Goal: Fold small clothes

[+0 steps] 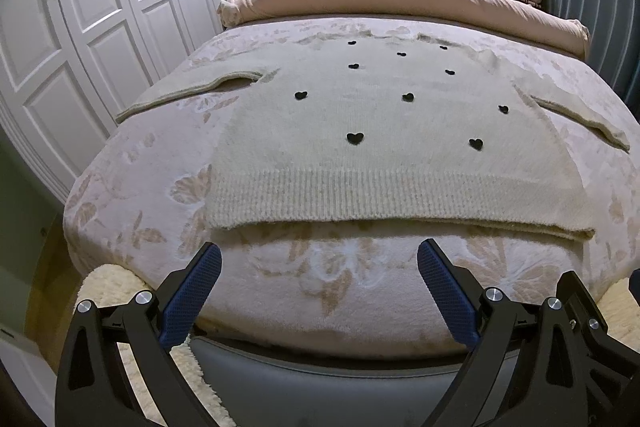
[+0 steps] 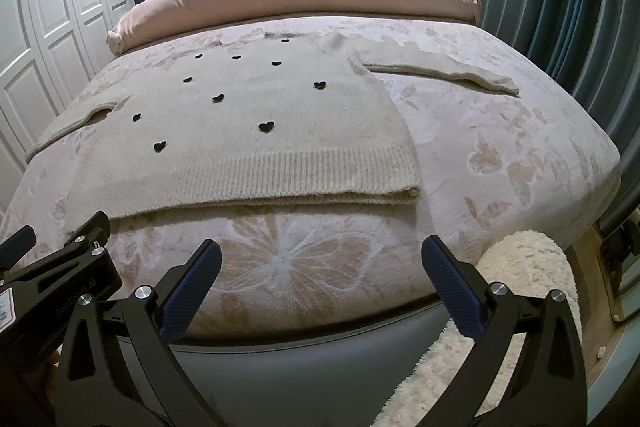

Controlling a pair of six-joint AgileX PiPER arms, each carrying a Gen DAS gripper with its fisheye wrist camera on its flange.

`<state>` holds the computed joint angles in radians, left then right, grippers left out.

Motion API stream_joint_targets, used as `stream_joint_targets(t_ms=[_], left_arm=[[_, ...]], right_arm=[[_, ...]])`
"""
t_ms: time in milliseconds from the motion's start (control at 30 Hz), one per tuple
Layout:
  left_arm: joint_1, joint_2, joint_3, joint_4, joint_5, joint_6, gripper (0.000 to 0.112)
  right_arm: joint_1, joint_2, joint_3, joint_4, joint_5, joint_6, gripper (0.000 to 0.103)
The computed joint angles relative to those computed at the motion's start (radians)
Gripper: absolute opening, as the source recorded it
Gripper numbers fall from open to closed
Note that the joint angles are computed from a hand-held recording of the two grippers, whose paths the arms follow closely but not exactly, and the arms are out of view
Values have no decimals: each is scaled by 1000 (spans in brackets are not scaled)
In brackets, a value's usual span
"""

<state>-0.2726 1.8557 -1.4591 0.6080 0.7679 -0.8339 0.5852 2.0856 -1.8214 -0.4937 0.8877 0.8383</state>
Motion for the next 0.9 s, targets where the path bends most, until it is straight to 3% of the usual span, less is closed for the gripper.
stream_joint_targets(t_ms=[233,900], left_arm=[[-3,2,-38,-47,52,48,96],[-47,-39,-34,61,107,-24,96]], right_arm=[[8,-17,12,-25,1,19,98],[39,-65,32,-96,13,72,98]])
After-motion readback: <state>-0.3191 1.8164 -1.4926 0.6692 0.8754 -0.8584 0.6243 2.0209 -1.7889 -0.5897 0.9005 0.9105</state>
